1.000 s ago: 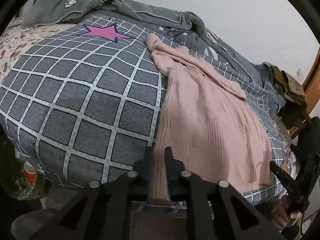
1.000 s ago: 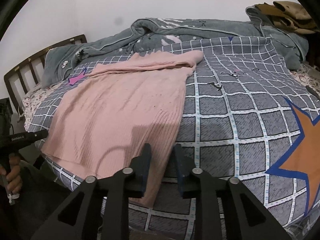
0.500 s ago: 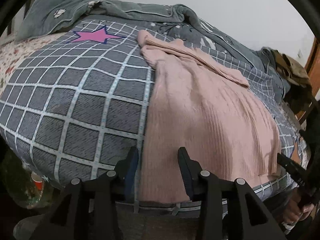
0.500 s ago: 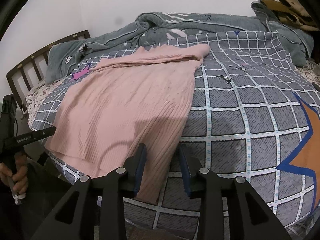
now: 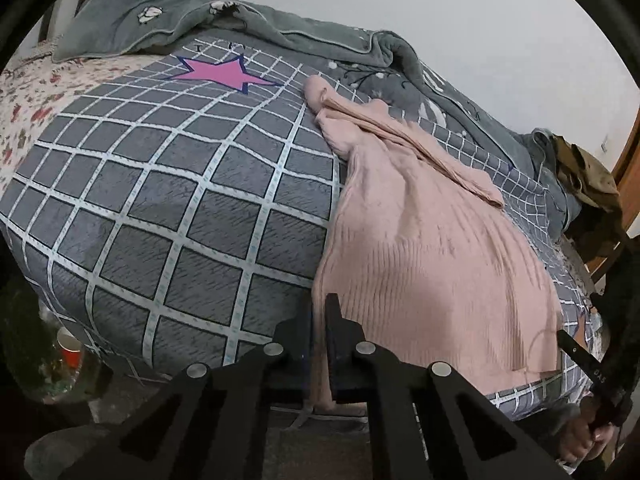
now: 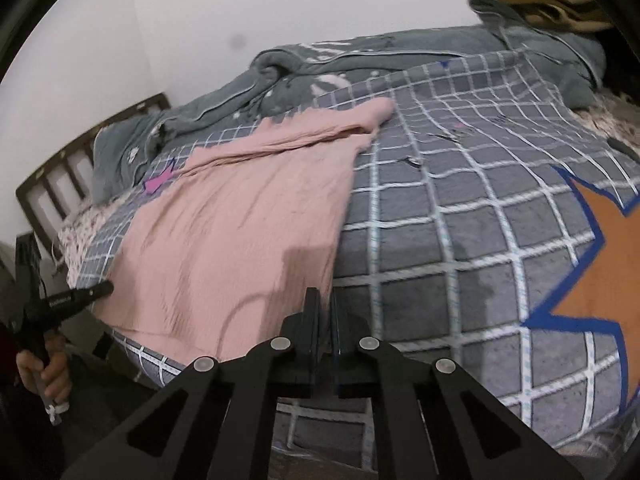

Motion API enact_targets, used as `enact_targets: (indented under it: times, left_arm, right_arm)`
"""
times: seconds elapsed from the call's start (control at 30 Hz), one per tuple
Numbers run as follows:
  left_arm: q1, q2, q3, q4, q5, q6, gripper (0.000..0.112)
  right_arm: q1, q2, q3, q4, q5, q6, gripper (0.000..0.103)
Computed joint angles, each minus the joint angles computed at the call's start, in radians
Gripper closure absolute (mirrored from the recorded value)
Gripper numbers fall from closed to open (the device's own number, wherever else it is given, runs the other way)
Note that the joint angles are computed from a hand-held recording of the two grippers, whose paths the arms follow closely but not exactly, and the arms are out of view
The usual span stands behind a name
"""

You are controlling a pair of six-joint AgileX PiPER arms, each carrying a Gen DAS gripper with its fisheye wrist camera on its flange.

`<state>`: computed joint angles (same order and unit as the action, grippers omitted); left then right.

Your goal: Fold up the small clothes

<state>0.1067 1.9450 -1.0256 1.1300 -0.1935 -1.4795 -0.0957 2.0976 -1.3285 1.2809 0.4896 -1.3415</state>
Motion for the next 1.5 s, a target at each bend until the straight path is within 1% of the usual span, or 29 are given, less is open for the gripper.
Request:
enact_targets:
  times: [0.03,0.07,0.13,0.2,0.23,0.27,0.3,0.37,0.43,0.47,0.5,0.57,0.63,0.67,0.73,0.77,0.8,0.83,0.87,0.9,0.93,0.97,1.0,1.07,1.2,1.23,1.33,1.4,1.5]
  left_arm:
    - [-0.002,0.000,0.000,0.003,0.001,0.004,0.105]
    - [-0.005,-0.001,0.001,0.009,0.000,0.006,0.105]
    - [-0.005,0.000,-0.005,0.088,-0.005,-0.063,0.104]
    - [0.000,0.002,-0.008,0.148,-0.020,-0.124,0.103]
    - [0.005,0.006,-0.014,0.199,-0.032,-0.175,0.103]
    - [0.009,0.009,-0.018,0.225,-0.039,-0.202,0.103]
    - [0.011,0.012,-0.022,0.258,-0.043,-0.237,0.102]
    - [0.011,0.017,-0.031,0.305,-0.047,-0.286,0.099]
    - [0.005,0.020,-0.036,0.340,-0.042,-0.317,0.093]
    - [0.002,0.020,-0.035,0.345,-0.039,-0.319,0.089]
    - [-0.003,0.021,-0.036,0.350,-0.034,-0.320,0.087]
    - [-0.009,0.020,-0.036,0.337,-0.031,-0.298,0.081]
    - [-0.015,0.021,-0.038,0.326,-0.036,-0.268,0.074]
    - [-0.024,0.022,-0.041,0.329,-0.019,-0.264,0.073]
    - [-0.044,0.019,-0.041,0.312,0.021,-0.240,0.076]
    - [-0.051,0.019,-0.043,0.326,0.043,-0.253,0.094]
    - [-0.051,0.022,-0.047,0.369,0.050,-0.302,0.102]
    - [-0.040,0.023,-0.046,0.373,0.041,-0.311,0.104]
    - [-0.029,0.019,-0.038,0.337,0.030,-0.280,0.104]
    - [-0.018,0.013,-0.029,0.285,0.022,-0.237,0.104]
    - [-0.010,0.011,-0.024,0.273,0.016,-0.229,0.104]
    - [0.003,0.015,-0.025,0.301,-0.005,-0.261,0.104]
    - [0.016,0.022,-0.031,0.359,-0.030,-0.323,0.104]
    - [0.031,0.026,-0.033,0.383,-0.059,-0.353,0.102]
    - [0.052,0.032,-0.035,0.405,-0.122,-0.377,0.101]
    - [0.056,0.034,-0.035,0.400,-0.137,-0.375,0.098]
    - [0.065,0.037,-0.034,0.379,-0.181,-0.350,0.087]
    - [0.061,0.035,-0.030,0.368,-0.190,-0.326,0.082]
    - [0.043,0.023,-0.019,0.360,-0.161,-0.299,0.081]
  right_arm:
    - [-0.002,-0.002,0.003,-0.005,-0.006,0.011,0.098]
    - [-0.005,-0.005,0.007,-0.009,-0.015,0.023,0.095]
    - [-0.025,-0.009,0.011,0.017,0.024,0.011,0.094]
    - [-0.050,-0.010,0.007,0.069,0.092,-0.024,0.083]
    - [-0.052,-0.012,0.009,0.089,0.106,-0.041,0.068]
    - [-0.047,-0.013,0.007,0.107,0.116,-0.061,0.063]
    - [-0.038,-0.012,0.002,0.106,0.117,-0.064,0.059]
    - [-0.003,-0.002,-0.026,0.047,0.093,-0.013,0.058]
    - [0.039,0.007,-0.036,-0.013,0.039,0.039,0.057]
    - [0.069,0.016,-0.045,-0.079,-0.008,0.097,0.057]
    - [0.091,0.019,-0.041,-0.118,-0.048,0.125,0.057]
    - [0.134,0.009,-0.009,-0.148,-0.146,0.113,0.057]
    - [0.160,-0.004,0.020,-0.169,-0.197,0.094,0.057]
    - [0.161,-0.005,0.026,-0.170,-0.201,0.086,0.057]
    - [0.167,-0.009,0.048,-0.163,-0.230,0.062,0.064]
    - [0.164,-0.012,0.056,-0.149,-0.240,0.041,0.067]
    - [0.158,-0.014,0.060,-0.136,-0.241,0.026,0.074]
    - [0.146,-0.015,0.059,-0.133,-0.232,0.025,0.084]
    - [0.129,-0.014,0.053,-0.139,-0.216,0.044,0.092]
    - [0.107,-0.007,0.037,-0.153,-0.188,0.080,0.094]
    - [0.082,-0.003,0.030,-0.141,-0.154,0.088,0.093]
    - [0.060,-0.002,0.025,-0.151,-0.128,0.119,0.092]
    - [0.048,-0.002,0.025,-0.154,-0.118,0.132,0.087]
    - [0.025,-0.004,0.036,-0.116,-0.095,0.105,0.082]
    - [0.030,-0.008,0.041,-0.097,-0.091,0.077,0.081]
    - [0.031,-0.008,0.043,-0.088,-0.087,0.066,0.078]
    - [0.035,0.007,0.024,-0.116,-0.054,0.093,0.078]
    - [0.050,0.020,0.006,-0.177,-0.053,0.146,0.078]
    - [0.063,0.013,0.018,-0.187,-0.072,0.136,0.078]
